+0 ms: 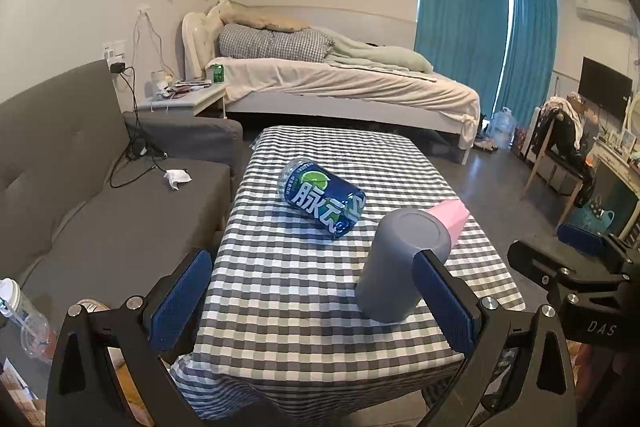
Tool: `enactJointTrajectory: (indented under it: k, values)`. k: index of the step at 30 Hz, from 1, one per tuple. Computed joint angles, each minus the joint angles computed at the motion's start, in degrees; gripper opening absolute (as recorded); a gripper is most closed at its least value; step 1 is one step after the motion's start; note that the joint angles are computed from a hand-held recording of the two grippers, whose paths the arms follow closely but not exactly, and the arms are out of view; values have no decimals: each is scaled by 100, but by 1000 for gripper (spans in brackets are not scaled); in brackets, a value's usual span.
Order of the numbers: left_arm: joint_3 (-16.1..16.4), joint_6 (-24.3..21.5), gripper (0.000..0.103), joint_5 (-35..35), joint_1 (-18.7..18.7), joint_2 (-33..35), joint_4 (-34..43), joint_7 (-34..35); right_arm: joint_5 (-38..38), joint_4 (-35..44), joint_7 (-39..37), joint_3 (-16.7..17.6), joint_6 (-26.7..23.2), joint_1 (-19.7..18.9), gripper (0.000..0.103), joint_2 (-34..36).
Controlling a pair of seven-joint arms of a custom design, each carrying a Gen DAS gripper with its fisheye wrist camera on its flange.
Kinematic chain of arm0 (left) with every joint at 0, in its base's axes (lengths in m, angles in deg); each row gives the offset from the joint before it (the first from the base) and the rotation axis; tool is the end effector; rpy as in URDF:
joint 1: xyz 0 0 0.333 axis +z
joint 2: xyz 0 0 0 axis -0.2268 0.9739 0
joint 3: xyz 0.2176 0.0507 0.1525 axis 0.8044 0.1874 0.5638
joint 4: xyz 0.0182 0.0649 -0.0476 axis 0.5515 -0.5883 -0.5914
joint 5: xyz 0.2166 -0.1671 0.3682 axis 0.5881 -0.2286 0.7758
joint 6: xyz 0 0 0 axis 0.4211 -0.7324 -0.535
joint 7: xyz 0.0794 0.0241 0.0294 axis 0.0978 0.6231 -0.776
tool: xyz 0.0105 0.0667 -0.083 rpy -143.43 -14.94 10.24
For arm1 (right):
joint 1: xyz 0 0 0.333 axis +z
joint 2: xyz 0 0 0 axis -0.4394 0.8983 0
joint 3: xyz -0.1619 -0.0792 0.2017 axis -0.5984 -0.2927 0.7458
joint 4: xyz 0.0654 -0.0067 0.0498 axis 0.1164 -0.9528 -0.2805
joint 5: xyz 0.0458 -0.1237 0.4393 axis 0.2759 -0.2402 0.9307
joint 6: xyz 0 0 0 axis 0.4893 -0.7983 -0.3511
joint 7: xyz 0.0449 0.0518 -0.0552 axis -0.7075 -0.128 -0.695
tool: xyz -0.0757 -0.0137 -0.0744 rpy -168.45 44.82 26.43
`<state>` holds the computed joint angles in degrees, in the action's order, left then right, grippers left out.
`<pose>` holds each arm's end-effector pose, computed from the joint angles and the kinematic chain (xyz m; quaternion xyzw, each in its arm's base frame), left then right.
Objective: Flip cup upside down
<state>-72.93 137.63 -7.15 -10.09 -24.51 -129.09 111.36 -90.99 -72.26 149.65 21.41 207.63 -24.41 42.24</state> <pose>0.7060 -0.2351 0.3260 -0.4839 0.7328 -0.4205 0.2282 0.6124 0.0468 0.3580 -0.5440 0.7186 -0.3250 0.2864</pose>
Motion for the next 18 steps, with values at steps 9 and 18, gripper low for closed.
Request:
enactJointTrajectory:
  k: [9, 18]
  values:
    - [-127, -9, 103, -16, 103, 25, 3, 35, 162, -15, -114, -5, -11, -5, 103, 0]
    - [-134, -13, 103, -27, 108, 26, 4, 43, 146, -18, -111, -3, -6, -12, 103, -6]
